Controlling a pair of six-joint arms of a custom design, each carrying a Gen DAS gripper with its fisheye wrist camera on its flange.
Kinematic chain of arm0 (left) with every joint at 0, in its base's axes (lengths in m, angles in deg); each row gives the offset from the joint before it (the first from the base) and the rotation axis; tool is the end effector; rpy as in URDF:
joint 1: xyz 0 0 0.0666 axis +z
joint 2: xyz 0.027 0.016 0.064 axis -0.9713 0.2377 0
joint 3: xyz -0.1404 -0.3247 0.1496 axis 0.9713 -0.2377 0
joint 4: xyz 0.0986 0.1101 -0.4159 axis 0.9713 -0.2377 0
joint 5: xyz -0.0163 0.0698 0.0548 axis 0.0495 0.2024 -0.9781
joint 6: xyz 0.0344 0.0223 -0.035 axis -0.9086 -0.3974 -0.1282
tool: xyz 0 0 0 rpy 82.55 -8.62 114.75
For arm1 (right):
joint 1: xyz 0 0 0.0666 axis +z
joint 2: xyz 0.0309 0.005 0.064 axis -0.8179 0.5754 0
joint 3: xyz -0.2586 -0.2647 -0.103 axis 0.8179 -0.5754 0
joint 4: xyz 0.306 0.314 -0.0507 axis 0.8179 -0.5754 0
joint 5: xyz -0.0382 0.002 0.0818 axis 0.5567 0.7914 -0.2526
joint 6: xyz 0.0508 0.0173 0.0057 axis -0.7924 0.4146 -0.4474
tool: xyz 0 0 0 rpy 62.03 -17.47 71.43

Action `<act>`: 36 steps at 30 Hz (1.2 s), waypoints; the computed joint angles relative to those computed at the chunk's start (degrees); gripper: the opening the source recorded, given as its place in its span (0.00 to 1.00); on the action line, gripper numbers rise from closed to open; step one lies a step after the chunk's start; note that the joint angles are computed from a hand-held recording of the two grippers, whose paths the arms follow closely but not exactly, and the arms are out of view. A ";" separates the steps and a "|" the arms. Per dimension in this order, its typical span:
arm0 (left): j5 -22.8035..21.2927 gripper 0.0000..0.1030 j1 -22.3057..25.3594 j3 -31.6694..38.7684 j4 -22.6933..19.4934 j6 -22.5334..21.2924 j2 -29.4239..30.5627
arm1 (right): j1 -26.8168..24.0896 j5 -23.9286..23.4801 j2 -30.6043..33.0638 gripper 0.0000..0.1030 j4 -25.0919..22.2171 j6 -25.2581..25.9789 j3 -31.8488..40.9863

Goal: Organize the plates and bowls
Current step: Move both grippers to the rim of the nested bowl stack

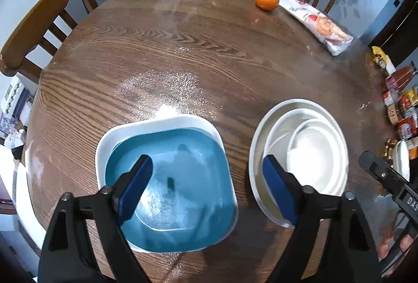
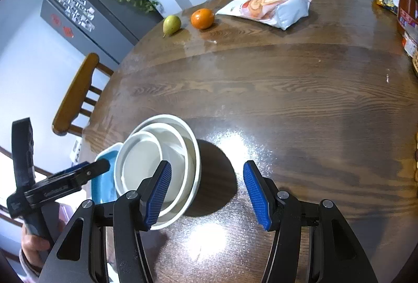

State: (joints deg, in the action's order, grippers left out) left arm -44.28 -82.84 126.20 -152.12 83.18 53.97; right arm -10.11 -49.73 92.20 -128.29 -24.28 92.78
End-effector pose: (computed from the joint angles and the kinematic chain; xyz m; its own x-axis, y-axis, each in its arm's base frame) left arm 0.4113 -0.0528 0.3966 -0.8981 0.2078 -0.3877 0.2591 0.9621 -0.0847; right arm 0.3130 0.2988 0.3670 -0.7921 0.4077 -0.4543 0.1953 0.8744 0.4443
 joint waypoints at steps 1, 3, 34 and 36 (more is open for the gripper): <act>-0.72 0.80 -0.28 0.00 -0.15 0.02 0.24 | -0.09 -0.35 0.16 0.57 0.15 0.01 -0.08; -1.11 0.77 -0.28 -0.03 -0.34 -0.21 0.62 | -0.29 -1.01 0.26 0.57 0.63 -0.04 -0.41; -4.42 0.69 -3.13 2.93 -2.67 -4.82 4.42 | -2.07 -4.21 0.20 0.43 -0.19 -2.05 -1.43; -4.59 0.69 -3.27 3.00 -2.69 -5.06 4.43 | -2.32 -4.53 0.23 0.43 -0.35 -2.04 -1.42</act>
State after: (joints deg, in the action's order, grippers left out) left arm -48.88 -86.10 129.20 -154.80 78.12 58.40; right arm -12.43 -54.26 92.44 -128.64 -26.32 91.36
